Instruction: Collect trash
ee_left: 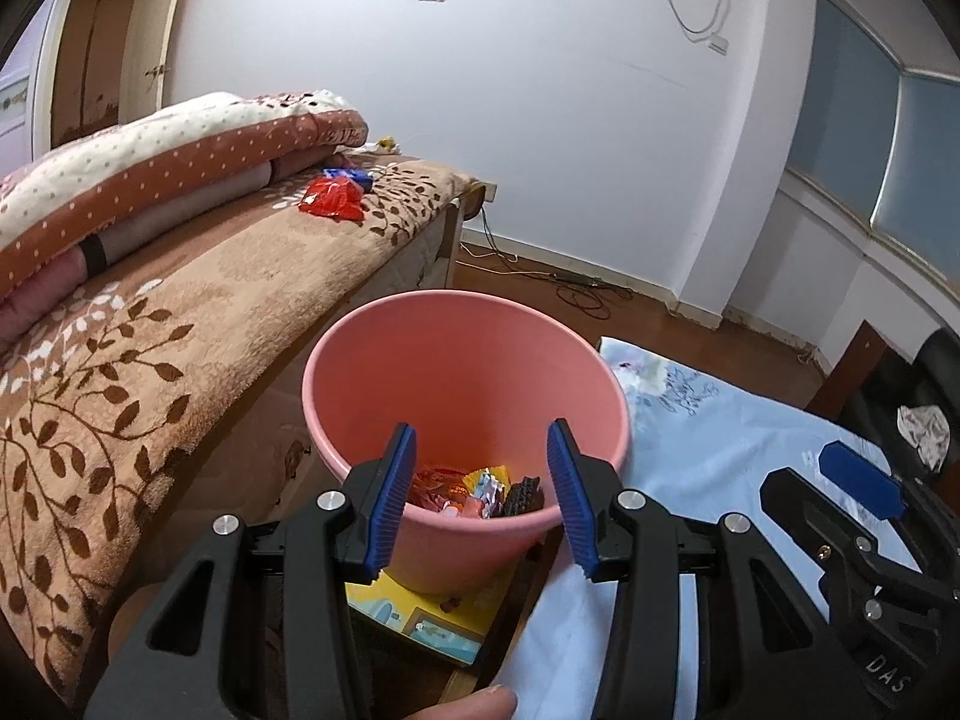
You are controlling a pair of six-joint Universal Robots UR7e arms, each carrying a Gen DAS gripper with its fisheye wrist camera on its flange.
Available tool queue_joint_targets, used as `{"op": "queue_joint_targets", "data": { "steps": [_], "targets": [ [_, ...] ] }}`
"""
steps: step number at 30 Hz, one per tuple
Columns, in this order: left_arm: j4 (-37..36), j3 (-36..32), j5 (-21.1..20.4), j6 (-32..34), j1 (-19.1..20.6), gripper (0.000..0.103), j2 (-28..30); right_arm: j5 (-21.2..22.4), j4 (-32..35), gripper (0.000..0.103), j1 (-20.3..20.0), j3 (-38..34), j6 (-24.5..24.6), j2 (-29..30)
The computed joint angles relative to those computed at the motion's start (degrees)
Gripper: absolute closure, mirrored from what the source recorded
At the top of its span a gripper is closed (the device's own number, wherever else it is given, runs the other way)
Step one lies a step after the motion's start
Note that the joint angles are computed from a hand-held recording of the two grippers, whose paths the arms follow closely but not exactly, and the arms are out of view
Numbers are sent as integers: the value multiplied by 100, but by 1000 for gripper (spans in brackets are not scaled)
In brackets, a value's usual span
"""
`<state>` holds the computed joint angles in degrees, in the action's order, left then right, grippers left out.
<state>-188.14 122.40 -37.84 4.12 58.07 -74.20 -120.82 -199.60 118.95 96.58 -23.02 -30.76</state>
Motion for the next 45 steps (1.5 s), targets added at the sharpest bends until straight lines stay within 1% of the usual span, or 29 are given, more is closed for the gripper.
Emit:
{"op": "queue_joint_targets", "data": {
  "steps": [10, 16, 27, 45],
  "targets": [
    [-161, 246, 344, 68, -365, 57, -41, -145, -658, 35, 130, 429, -170, -153],
    [-219, 331, 449, 45, -493, 57, -75, -249, -924, 34, 202, 562, -197, -197],
    [-321, 467, 541, 108, -654, 57, -138, -380, -1162, 33, 268, 669, -103, -253],
    [-295, 503, 616, 96, -775, 57, -140, -422, -1335, 33, 284, 786, -70, -333]
  ]
}}
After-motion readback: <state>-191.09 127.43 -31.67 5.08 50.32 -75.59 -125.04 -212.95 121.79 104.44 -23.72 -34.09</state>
